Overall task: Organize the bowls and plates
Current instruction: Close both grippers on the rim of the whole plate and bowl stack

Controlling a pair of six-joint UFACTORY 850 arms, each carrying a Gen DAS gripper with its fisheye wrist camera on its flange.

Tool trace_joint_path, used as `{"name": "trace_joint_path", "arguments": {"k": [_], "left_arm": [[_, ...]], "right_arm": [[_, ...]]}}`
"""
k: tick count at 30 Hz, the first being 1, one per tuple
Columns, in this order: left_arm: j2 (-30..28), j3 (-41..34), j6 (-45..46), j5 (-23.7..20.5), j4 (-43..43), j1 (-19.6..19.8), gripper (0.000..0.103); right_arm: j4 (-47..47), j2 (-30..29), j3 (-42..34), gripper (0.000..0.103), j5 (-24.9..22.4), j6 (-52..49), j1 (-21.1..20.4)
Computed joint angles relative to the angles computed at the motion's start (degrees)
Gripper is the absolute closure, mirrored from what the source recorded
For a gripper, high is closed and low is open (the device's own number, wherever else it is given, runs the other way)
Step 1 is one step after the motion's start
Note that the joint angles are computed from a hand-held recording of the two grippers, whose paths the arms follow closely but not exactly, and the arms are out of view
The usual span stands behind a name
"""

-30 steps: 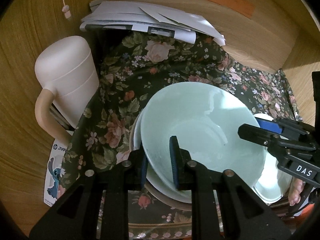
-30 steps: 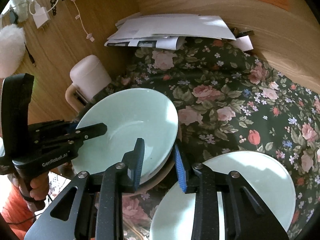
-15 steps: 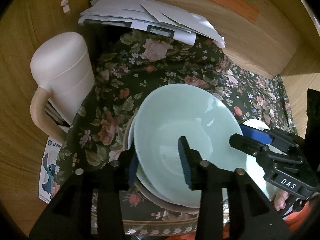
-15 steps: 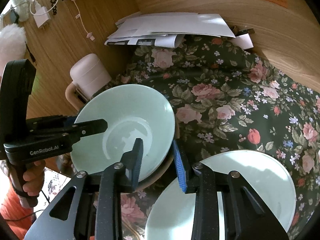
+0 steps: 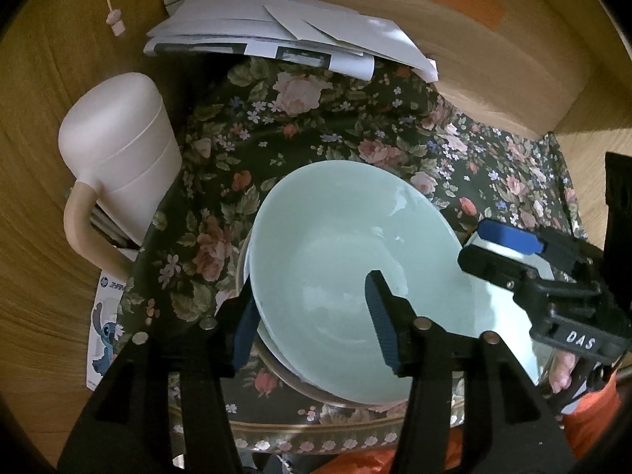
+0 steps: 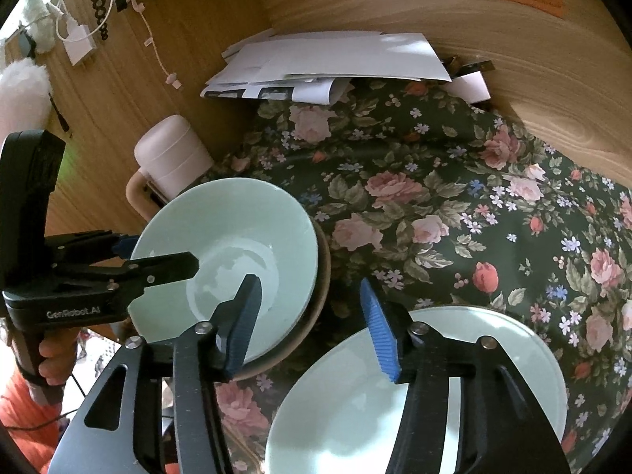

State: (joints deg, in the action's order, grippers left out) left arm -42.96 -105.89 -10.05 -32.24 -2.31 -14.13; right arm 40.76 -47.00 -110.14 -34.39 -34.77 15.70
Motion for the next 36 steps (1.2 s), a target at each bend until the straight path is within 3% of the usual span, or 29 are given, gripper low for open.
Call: {"name": "trace_joint_path", "arguments": {"k": [4, 7, 12, 22, 28, 36], "left_arm": [[0.1, -0.4, 2.2, -1.2, -1.7, 0.4, 0.051], [1.4, 1.5, -3.8, 0.8, 5.1, 0.0, 0.037], [2.2, 3.7, -6.3, 1.7, 7.8, 0.7, 0.036], [1.6, 5.9, 3.9, 3.3, -7.0, 3.2, 0.032], [-0.9, 4.1, 13.6, 1.1, -17.5, 3.8, 0.033], [-1.7, 3.8, 21.7, 0.7, -26.3, 4.1, 0.048]], "right_arm": [[0.0, -0.6, -1.0, 0.052, -0.8, 0.1, -0.3], [-0.2, -0.9, -1.5, 0.052, -1.1, 0.4, -0.3], [-0.9, -2.3, -3.5, 0.052, -2.7, 0.9, -0.5], [-5.0, -8.6, -12.5, 0.05, -10.5, 5.5, -0.1], [-6.5, -12.4, -17.4, 0.05, -15.3, 8.4, 0.4], [-9.0, -14.8, -21.4, 0.054, -17.4, 9.4, 1.3]]}}
